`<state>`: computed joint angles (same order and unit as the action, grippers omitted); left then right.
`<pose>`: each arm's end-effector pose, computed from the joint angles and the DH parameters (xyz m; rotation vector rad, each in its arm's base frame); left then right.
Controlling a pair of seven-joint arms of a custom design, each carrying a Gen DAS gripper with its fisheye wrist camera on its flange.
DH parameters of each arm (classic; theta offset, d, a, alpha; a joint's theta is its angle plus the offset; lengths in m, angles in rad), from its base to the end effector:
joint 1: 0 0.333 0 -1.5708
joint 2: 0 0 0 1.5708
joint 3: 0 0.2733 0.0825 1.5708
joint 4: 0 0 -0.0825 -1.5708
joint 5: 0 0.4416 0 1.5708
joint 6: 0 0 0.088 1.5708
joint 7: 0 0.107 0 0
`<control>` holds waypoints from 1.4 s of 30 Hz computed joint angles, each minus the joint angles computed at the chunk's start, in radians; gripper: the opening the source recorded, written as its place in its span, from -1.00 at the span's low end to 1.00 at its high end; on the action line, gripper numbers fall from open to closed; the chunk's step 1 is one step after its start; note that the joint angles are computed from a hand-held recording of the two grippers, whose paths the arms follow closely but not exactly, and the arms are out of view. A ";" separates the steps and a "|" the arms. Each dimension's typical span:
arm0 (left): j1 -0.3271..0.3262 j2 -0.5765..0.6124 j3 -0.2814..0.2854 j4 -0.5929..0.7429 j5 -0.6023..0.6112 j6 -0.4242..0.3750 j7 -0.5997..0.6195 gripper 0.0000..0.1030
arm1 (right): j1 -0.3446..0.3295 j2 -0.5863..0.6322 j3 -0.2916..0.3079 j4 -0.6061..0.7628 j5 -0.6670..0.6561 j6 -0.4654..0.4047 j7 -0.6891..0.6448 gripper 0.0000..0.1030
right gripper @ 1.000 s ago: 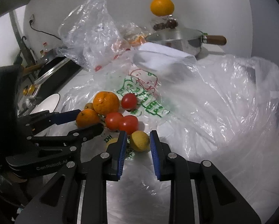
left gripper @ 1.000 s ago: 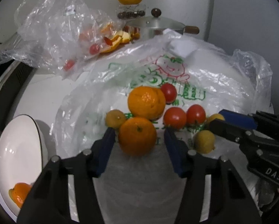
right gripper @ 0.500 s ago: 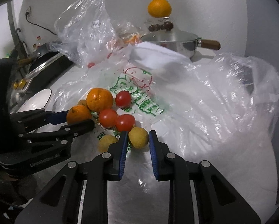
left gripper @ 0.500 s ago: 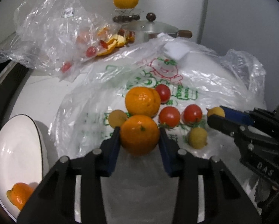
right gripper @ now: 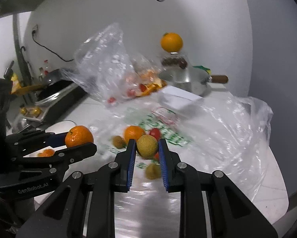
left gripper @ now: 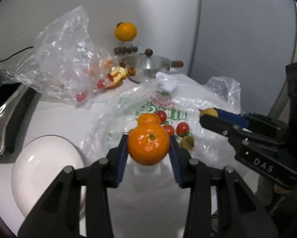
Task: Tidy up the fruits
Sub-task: 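Carry the mandarin with the left tool while the right tool carries the yellow fruit to the plate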
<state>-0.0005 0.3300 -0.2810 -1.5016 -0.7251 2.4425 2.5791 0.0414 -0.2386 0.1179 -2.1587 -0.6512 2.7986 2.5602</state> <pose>0.7234 -0.1831 0.5023 -0.9595 2.4482 -1.2389 0.5818 0.1259 0.5330 -1.3665 1.8567 -0.8227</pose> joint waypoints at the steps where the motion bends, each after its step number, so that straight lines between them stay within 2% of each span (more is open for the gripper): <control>1: 0.011 -0.008 -0.001 -0.006 -0.017 -0.006 0.012 -0.22 | 0.002 0.006 0.007 0.010 -0.006 -0.001 0.008 -0.52; 6: 0.052 -0.012 0.014 0.004 -0.071 -0.051 0.048 -0.22 | 0.037 0.055 0.015 0.072 0.004 -0.009 0.008 -0.52; 12: 0.079 0.022 0.028 0.052 -0.084 -0.070 0.076 -0.22 | 0.094 0.146 -0.010 0.169 0.023 -0.019 -0.025 -0.52; 27: 0.133 0.134 0.029 0.168 0.016 -0.076 0.019 -0.22 | 0.215 0.338 -0.076 0.360 0.143 -0.035 -0.155 -0.52; 42: 0.145 0.266 0.026 0.308 0.158 -0.106 -0.104 -0.22 | 0.270 0.483 -0.095 0.508 0.332 -0.056 -0.347 -0.52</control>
